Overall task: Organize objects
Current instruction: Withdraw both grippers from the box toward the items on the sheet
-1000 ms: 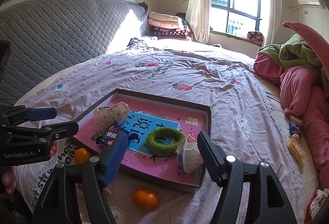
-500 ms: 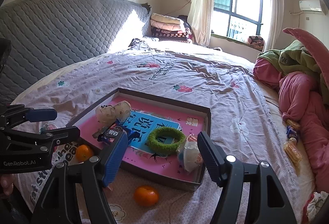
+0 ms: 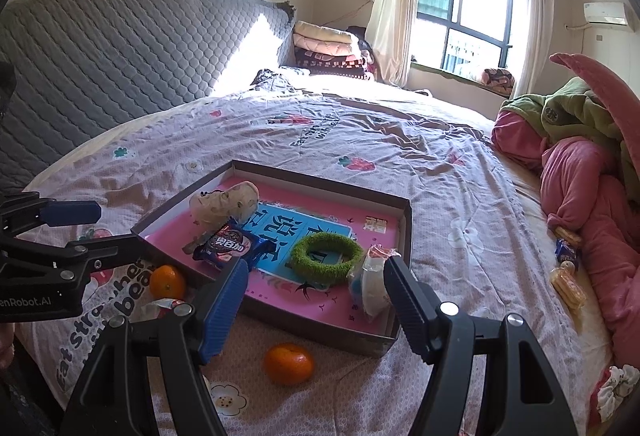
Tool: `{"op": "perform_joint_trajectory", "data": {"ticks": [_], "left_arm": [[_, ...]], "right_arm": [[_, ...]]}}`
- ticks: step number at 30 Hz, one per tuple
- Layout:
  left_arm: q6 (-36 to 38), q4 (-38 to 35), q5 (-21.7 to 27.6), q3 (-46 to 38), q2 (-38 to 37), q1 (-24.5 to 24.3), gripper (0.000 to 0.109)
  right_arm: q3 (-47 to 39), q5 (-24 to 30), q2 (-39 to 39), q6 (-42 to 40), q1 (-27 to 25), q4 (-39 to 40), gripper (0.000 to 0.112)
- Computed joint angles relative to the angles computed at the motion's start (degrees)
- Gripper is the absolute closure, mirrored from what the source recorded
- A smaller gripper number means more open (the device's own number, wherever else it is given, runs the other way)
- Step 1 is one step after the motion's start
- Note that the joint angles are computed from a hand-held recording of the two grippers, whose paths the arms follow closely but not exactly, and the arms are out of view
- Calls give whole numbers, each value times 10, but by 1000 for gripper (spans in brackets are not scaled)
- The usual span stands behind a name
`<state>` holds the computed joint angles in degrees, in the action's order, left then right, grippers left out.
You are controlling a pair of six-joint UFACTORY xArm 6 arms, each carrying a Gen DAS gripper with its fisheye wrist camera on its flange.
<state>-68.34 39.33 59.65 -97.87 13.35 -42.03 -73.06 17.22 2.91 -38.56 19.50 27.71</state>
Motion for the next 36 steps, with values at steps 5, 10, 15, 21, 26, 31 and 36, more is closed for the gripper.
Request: {"op": "perform_joint_trajectory", "data": {"ticks": [5,10,15,21,26,31,36], "left_arm": [[-5,2,-1,12,-9,-1,38],[-6,1,-4,20,-13,-3,38],[-5,0,-3,24,-13,-8,38],[-4,-3,-3,37,-17,-11,38],[-3,-5,-6,46,-18,-15,38],[-3,-8,-5,55,-18,-20,38],[-2,-10,-3,60,-20,-26,38]], "right_arm": [[10,-4,-6,2,2,-2,42],[32,-8,-20,2,2,-2,42],[57,-12,-36,-2,3,-3,42],[80,-15,-50,-1,3,-8,42],[90,-11,-57,5,0,-15,42],[102,-11,-63,12,-2,-22,42],[108,-7,-68,15,-4,-23,42]]}}
